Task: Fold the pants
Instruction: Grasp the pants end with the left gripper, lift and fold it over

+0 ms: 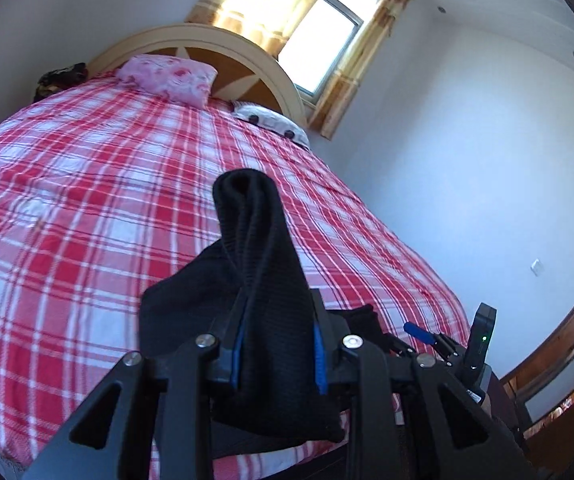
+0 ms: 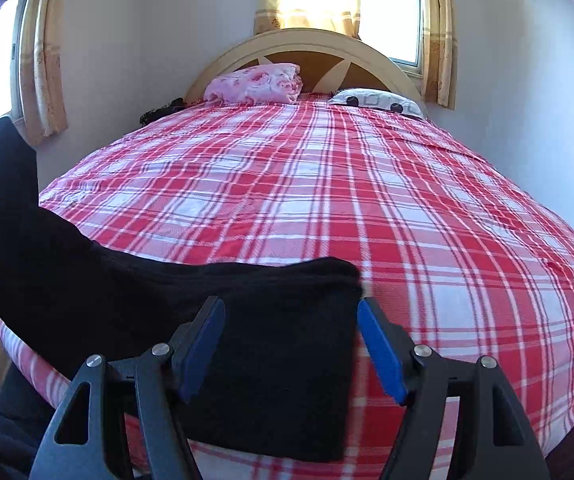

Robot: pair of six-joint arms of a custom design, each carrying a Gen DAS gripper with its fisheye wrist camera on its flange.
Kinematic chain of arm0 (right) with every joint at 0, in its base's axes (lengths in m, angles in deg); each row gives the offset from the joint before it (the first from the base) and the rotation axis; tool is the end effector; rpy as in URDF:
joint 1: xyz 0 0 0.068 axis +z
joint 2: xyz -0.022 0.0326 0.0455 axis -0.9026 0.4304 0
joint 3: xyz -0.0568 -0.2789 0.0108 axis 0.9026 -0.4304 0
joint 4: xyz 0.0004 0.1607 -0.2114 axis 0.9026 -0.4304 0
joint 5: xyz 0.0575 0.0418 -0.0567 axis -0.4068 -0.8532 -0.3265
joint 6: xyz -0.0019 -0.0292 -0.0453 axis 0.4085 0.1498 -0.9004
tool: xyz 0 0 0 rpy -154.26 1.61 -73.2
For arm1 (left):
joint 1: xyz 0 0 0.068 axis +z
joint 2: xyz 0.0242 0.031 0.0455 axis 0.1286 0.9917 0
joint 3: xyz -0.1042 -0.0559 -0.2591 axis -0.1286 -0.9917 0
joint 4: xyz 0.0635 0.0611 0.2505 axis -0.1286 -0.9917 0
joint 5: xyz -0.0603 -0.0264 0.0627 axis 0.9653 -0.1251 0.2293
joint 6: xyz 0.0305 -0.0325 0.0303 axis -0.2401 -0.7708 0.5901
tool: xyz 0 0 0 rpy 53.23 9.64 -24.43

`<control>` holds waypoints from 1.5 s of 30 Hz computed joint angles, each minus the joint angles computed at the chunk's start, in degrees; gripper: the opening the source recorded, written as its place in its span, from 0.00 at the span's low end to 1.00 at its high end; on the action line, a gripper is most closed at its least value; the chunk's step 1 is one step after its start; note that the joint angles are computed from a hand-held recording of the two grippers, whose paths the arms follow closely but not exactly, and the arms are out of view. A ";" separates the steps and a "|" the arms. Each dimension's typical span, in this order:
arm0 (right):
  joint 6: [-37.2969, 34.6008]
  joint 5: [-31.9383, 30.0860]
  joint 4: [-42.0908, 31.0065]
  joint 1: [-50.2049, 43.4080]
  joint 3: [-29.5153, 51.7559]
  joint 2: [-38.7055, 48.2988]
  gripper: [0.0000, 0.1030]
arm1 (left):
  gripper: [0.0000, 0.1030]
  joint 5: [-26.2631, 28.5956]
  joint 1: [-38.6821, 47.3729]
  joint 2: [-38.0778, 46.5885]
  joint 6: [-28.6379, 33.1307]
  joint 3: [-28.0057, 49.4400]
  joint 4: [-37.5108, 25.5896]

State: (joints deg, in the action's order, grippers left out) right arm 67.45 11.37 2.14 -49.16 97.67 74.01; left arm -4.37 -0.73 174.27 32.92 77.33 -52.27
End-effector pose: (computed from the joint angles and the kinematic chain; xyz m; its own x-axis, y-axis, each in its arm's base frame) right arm 0.2421 0.0485 0.1722 -0.5934 0.1844 -0.7835 0.3536 0.9342 -0.0480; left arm 0.3920 -0.0829 0.2258 -0.6623 0.1467 -0.7348 0.6613 0.5755 -0.4811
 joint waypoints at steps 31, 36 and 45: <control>2.61 -10.76 15.95 -18.83 -14.00 -2.49 0.68 | 0.31 -20.23 -31.57 10.59 3.38 4.56 -2.09; 2.98 -12.75 17.38 -23.22 -15.64 -3.82 0.68 | 0.52 -20.85 -33.21 5.55 7.11 -1.53 2.15; 4.60 -21.06 14.22 -26.87 -18.41 -18.46 0.68 | 0.83 -24.26 -24.00 -4.04 9.45 -16.52 16.89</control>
State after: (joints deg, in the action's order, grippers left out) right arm 72.05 -9.68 16.35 -76.03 79.26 55.55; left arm -28.63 -24.72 170.23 42.37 60.80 -35.38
